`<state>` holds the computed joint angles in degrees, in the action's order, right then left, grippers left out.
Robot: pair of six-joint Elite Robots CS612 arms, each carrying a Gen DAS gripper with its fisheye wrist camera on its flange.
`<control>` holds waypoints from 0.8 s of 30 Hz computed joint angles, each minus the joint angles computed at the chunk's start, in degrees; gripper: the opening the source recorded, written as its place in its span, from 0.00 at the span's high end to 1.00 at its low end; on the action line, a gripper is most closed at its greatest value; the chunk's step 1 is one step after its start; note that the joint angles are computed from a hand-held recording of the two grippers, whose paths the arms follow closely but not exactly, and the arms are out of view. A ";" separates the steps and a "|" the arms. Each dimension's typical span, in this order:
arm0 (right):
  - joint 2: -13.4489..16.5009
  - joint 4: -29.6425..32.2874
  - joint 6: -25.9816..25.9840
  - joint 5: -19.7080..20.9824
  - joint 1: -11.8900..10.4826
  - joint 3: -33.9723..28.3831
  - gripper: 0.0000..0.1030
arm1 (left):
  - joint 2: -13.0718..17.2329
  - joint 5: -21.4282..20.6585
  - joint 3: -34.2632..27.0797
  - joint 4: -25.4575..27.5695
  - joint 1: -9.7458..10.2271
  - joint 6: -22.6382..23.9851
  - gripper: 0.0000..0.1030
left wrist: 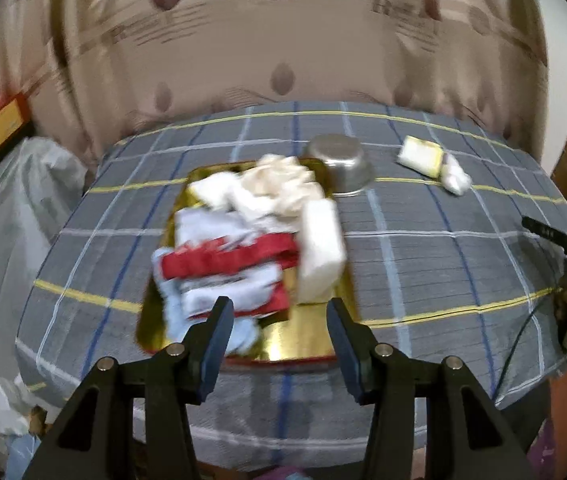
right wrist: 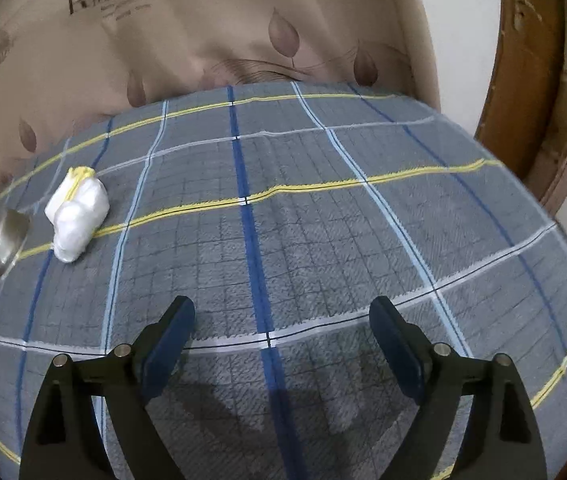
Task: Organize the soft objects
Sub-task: 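Move the left gripper to the yellow-banded white cloth and grasp it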
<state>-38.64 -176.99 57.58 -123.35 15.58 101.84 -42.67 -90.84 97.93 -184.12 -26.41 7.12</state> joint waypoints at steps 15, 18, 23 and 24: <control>0.67 -7.87 -2.77 1.71 -0.12 1.20 0.06 | 4.55 -9.88 -14.67 18.63 -4.67 -2.05 0.52; 0.87 -10.15 -3.24 2.29 -0.16 1.57 0.06 | 6.50 -11.71 -19.47 23.21 -5.35 -3.02 0.52; 1.20 -14.18 -3.01 1.52 0.06 2.34 0.06 | 9.97 -11.90 -27.89 30.98 -7.02 -2.35 0.52; 1.27 -14.97 -3.13 1.54 0.07 2.47 0.06 | 10.65 -12.74 -29.44 32.24 -7.07 -2.83 0.52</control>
<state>-37.37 -191.95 54.45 -121.81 15.65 104.30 -32.03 -103.58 68.49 -151.88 -33.48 4.29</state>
